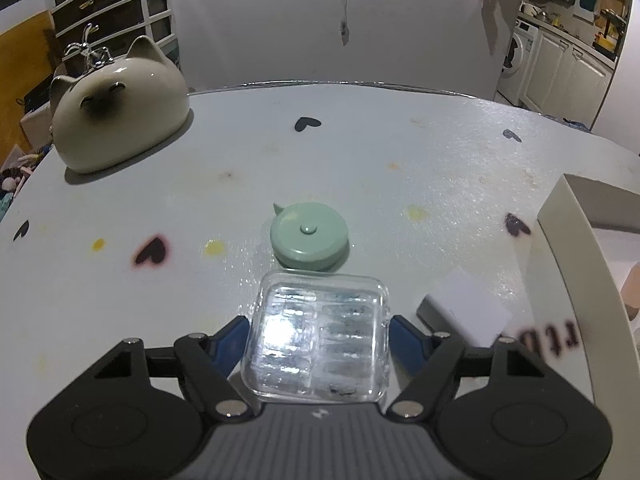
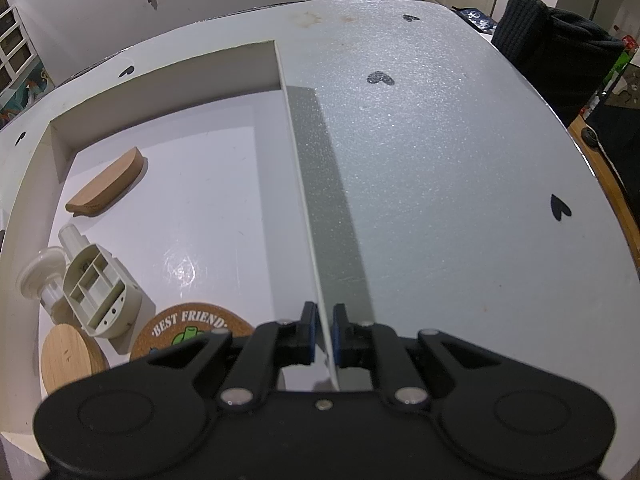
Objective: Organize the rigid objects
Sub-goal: 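Return the left gripper and grasp the clear plastic box, then carry the clear box into the tray and open the left gripper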
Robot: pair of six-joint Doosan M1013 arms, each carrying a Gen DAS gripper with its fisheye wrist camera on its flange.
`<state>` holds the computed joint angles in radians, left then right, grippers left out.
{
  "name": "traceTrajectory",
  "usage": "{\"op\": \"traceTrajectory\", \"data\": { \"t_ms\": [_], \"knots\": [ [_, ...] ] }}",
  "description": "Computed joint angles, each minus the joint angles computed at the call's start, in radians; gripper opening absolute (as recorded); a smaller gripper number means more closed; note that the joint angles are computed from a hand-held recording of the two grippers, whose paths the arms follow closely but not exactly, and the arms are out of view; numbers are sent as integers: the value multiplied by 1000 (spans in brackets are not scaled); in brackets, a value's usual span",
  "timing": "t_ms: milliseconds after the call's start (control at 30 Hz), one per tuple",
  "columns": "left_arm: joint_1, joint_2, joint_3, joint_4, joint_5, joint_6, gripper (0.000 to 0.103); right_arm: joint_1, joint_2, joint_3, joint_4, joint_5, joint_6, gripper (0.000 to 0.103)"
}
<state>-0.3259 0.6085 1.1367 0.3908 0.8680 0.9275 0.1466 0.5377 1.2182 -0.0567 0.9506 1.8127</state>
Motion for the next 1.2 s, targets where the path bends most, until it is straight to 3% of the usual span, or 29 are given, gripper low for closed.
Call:
{"op": "traceTrajectory", "data": {
  "t_ms": [300,633,800,1000,1200],
  "knots": [
    [-19,-55,37,-14,-69,-24,76,0,0,0,1,0,0,9],
    [-63,-35,-39,-353,-169,333,76,0,2,-4,-1,6,-1,9],
    [-87,18,-131,-507,-144,440,76,1,2,-4,0,6,-2,9],
    [-112,99,-264,-648,-64,542,76,-1,1,-3,4,4,-7,9],
    [-135,188,-397,-707,63,504,76,-1,2,-4,5,5,-10,9]
  ]
}}
